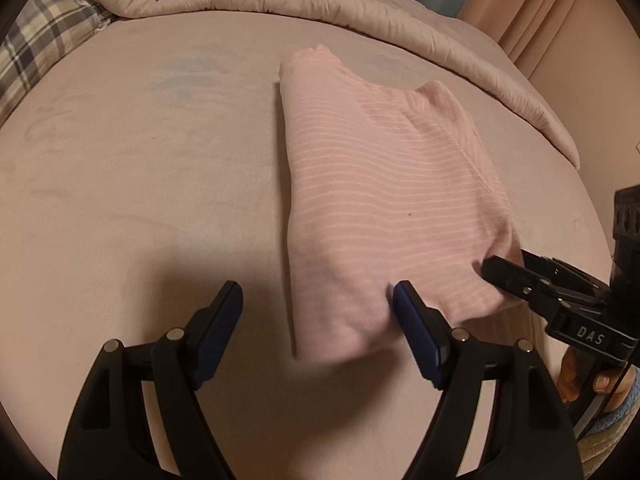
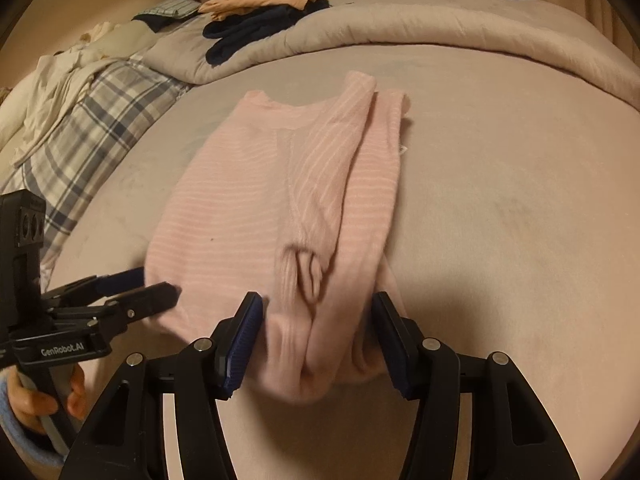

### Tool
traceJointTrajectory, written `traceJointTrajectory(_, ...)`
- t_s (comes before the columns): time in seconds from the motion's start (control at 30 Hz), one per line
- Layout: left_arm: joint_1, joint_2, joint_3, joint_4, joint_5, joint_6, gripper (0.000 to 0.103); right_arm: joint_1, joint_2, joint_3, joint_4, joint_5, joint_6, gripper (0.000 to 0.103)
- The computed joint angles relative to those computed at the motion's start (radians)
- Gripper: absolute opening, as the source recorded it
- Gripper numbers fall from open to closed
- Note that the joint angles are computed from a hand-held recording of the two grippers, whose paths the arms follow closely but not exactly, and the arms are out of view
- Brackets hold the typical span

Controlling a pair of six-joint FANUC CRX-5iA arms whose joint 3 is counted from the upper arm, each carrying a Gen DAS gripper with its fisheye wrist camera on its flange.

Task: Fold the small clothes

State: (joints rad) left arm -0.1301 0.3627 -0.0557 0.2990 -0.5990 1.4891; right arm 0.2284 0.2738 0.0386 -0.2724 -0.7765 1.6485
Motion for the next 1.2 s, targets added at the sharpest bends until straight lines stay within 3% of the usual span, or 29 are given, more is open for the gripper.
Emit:
traceJointTrajectory(0.13,-0.017,-0.038,-0.001,-0.068,-0.021,0.066,0.083,-0.003,-0.064,-0.061,0.005,0.020,-0.035,0.072)
traceJointTrajectory(0.3,-0.053,-0.097,-0.004,-0.173,-0.037,0.128,0.096,-0.006,-0.132,-0.114,-0.003,0.025,-0.035,0.078)
traceJointTrajectory(0.37,-0.067,-0.127,-0.012,-0.212,-0.043,0.169,0.102,0.000,-0.160,-0.136,0.009,0.037,-0.044,0.089)
traceJointTrajectory(0.57,-0.095,-0.179,-0.012,-0.289,-0.073,0.262,0.102,0.010,-0.232,-0.180,0.009,0.069,-0.033,0.093)
traceJointTrajectory(0.73,-0.090,-0.244,-0.072,-0.231,-0.042,0.258,0.102,0.042,-0.290,-0.222,0.032,0.098,-0.045,0.099)
traceJointTrajectory(0.97,-0.122,-0.292,-0.049,-0.325,-0.091,0.371,0.102,0.081,-0.357,-0.274,0.070,0.155,-0.070,0.102)
traceJointTrajectory(1.1,-0.157,-0.295,-0.002,-0.436,-0.160,0.467,0.102,0.097,-0.381,-0.291,0.088,0.163,-0.087,0.102)
traceJointTrajectory(1.2,-0.153,-0.306,-0.012,-0.422,-0.165,0.465,0.102,0.112,-0.399,-0.309,0.114,0.178,-0.108,0.102)
